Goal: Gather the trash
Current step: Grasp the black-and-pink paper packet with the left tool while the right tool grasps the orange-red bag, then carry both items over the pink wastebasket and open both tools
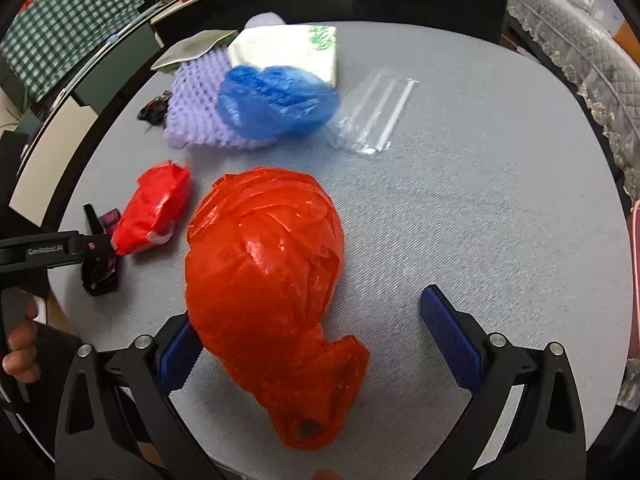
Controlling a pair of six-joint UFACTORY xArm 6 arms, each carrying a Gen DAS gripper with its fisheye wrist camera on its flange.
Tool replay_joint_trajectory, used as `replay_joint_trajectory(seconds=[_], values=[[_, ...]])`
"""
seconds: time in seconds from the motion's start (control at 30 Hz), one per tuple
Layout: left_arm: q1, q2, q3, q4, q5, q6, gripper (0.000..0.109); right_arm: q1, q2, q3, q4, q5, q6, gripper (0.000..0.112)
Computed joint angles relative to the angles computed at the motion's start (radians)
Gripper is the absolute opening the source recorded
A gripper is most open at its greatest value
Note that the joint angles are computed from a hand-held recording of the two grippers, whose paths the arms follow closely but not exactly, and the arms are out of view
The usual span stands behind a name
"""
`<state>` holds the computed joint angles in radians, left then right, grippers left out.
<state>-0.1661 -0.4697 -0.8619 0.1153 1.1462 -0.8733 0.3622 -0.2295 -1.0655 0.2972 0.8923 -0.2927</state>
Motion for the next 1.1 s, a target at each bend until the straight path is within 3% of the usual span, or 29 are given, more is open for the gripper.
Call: replay_joint_trajectory(seconds=[0.07, 0.1, 0.4, 0.57, 0.67, 0.9, 1.1], values=[[0.002, -0.013, 0.01, 0.008, -0.022, -0.027, 0.05, 0.001, 0.004, -0.009, 0.014, 0.018, -0.03, 0.051], [0.019, -0.032, 0.032, -0.034, -0.053, -0.019, 0.05, 0.002, -0.003, -0.003, 0.02, 0.013, -0.045, 0.049], [-0.01, -0.114, 0.067, 0.041, -0.058, -0.066, 0.05, -0.015, -0.067, 0.046, 0.039, -0.019, -0.094, 0.048], [-0.081, -0.14, 0.008, 0.103, -0.009, -0.13, 0.05, -0.062, -0.107, 0.033, 0.079, 0.001, -0.119, 0.048], [-0.176, -0.136, -0.081, 0.164, 0.066, -0.168, 0.05, -0.1, -0.121, 0.009, 0.087, 0.024, -0.122, 0.048], [-0.345, 0.093, -0.371, 0.208, 0.055, -0.122, 0.05, -0.264, -0.152, -0.074, 0.135, 0.079, -0.153, 0.048], [-0.448, 0.412, -0.751, 0.211, 0.041, 0.036, 0.05, -0.466, -0.098, -0.18, 0.135, 0.076, -0.171, 0.048]])
